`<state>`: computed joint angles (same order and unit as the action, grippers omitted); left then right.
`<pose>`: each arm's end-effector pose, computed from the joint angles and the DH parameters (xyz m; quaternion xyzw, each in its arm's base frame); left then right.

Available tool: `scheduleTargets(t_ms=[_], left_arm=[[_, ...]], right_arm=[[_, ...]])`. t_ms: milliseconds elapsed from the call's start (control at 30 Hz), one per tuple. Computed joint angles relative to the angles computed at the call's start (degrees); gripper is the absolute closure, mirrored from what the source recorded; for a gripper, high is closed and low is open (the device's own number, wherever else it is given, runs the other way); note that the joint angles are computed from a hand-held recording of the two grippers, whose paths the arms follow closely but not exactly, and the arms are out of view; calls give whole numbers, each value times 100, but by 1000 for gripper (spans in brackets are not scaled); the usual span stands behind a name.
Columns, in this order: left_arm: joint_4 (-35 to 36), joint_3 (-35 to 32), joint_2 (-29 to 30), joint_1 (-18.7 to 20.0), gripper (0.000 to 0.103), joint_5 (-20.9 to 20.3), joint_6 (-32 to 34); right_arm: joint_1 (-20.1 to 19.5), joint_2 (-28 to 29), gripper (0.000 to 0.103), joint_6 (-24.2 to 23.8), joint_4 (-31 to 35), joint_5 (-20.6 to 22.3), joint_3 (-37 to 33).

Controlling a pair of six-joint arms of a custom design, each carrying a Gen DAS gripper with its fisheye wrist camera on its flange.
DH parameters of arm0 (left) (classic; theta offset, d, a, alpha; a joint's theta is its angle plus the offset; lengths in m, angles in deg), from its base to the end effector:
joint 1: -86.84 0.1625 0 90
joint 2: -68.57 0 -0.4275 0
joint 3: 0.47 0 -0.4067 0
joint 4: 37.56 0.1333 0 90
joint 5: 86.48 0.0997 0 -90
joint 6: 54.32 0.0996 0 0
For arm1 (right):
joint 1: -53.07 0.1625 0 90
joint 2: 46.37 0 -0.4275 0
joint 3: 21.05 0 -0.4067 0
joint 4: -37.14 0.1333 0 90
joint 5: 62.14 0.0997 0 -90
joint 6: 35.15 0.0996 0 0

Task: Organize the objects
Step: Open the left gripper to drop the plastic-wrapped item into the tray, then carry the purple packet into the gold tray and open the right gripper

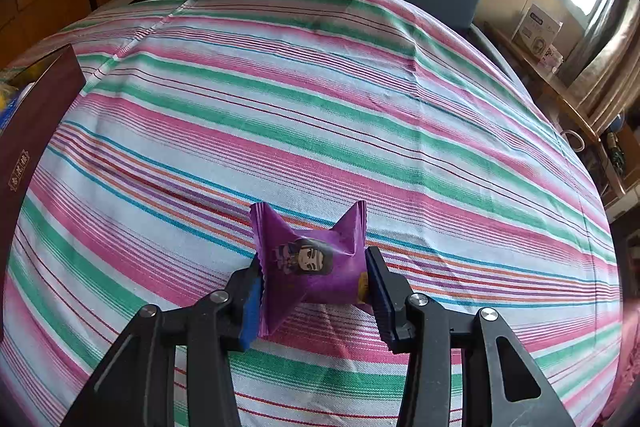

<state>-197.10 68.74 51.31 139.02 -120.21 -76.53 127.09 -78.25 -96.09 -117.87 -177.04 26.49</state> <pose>-0.3018 -0.7413 -0.0535 0.0469 0.8732 -0.3499 0.3361 -0.1567 -0.8789 0.2953 0.2561 -0.8543 0.1974 0.4069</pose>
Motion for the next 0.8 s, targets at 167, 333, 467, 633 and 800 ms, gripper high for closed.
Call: scheduleTargets(t_ms=[167, 333, 467, 633, 800], left_arm=[[-46, 428, -204, -32, 62, 69, -256], [-134, 696, -343, -7, 62, 38, -461], [-289, 844, -419, 6, 62, 54, -457], [-443, 1035, -534, 20, 62, 44, -468], [-579, 1222, -636, 48, 62, 18, -538]], right_arm=[[5, 2, 57, -127, -240, -8, 88], [-6, -7, 58, -152, -359, 27, 142], [-22, -30, 58, -130, -473, 72, 224], [13, -28, 58, -1, -664, -57, 308], [113, -257, 58, 541, -299, -38, 585]])
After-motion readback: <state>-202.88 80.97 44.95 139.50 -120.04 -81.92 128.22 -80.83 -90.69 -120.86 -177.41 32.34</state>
